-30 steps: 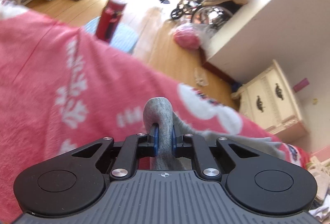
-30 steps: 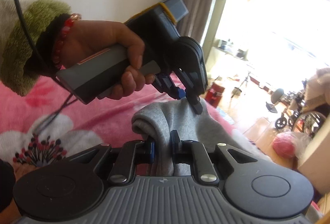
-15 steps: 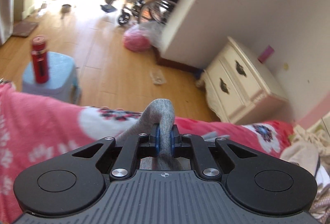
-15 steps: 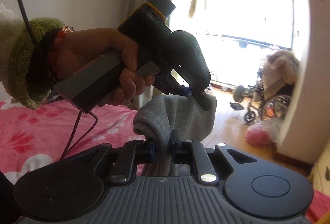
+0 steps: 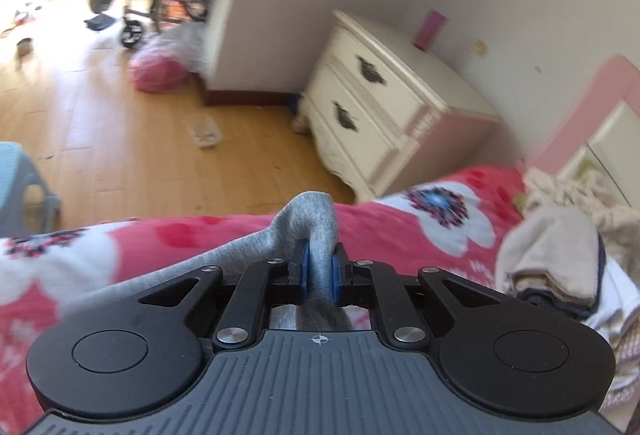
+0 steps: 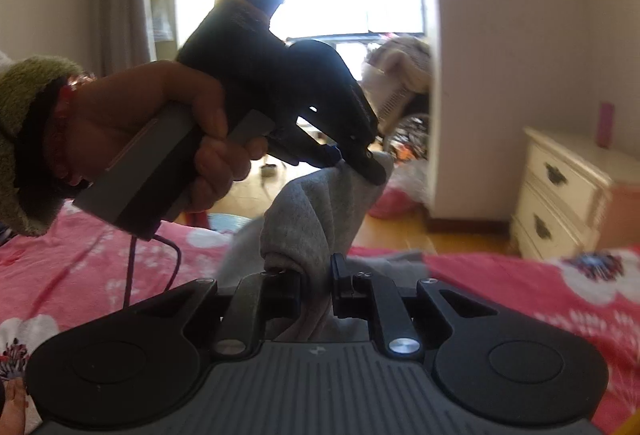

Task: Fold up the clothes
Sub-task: 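Fold the held edge over the sweatpants stack with the right gripper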

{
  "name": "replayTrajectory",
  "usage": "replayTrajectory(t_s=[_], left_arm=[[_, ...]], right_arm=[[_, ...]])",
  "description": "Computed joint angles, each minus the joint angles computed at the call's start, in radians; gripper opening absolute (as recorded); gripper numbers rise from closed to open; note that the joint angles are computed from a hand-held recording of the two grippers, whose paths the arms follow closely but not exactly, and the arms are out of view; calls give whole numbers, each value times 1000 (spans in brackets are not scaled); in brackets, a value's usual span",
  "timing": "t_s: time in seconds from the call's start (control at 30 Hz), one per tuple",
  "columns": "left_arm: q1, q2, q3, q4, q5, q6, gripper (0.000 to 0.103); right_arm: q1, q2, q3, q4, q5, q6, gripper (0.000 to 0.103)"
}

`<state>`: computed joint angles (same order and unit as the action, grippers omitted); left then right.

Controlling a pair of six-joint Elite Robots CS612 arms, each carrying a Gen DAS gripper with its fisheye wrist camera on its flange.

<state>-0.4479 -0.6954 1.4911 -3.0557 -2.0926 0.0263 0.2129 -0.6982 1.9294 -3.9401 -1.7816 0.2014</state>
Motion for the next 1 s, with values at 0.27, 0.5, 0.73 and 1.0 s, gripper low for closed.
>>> replayTrajectory(t_s=[0.27, 0.5, 0.73, 1.0], left_arm=[[35, 1, 15, 41, -82, 0, 48], [86, -55, 98, 101, 25, 123, 53], [137, -60, 153, 196, 20, 123, 54], [140, -41, 177, 208, -31, 162, 54]], right_arm=[[-114, 50, 56, -12, 237, 475, 15], [-196, 52, 115, -122, 424, 649, 44], [-254, 42, 146, -153, 466, 762, 62], [-280, 56, 73, 8, 632, 813, 49]])
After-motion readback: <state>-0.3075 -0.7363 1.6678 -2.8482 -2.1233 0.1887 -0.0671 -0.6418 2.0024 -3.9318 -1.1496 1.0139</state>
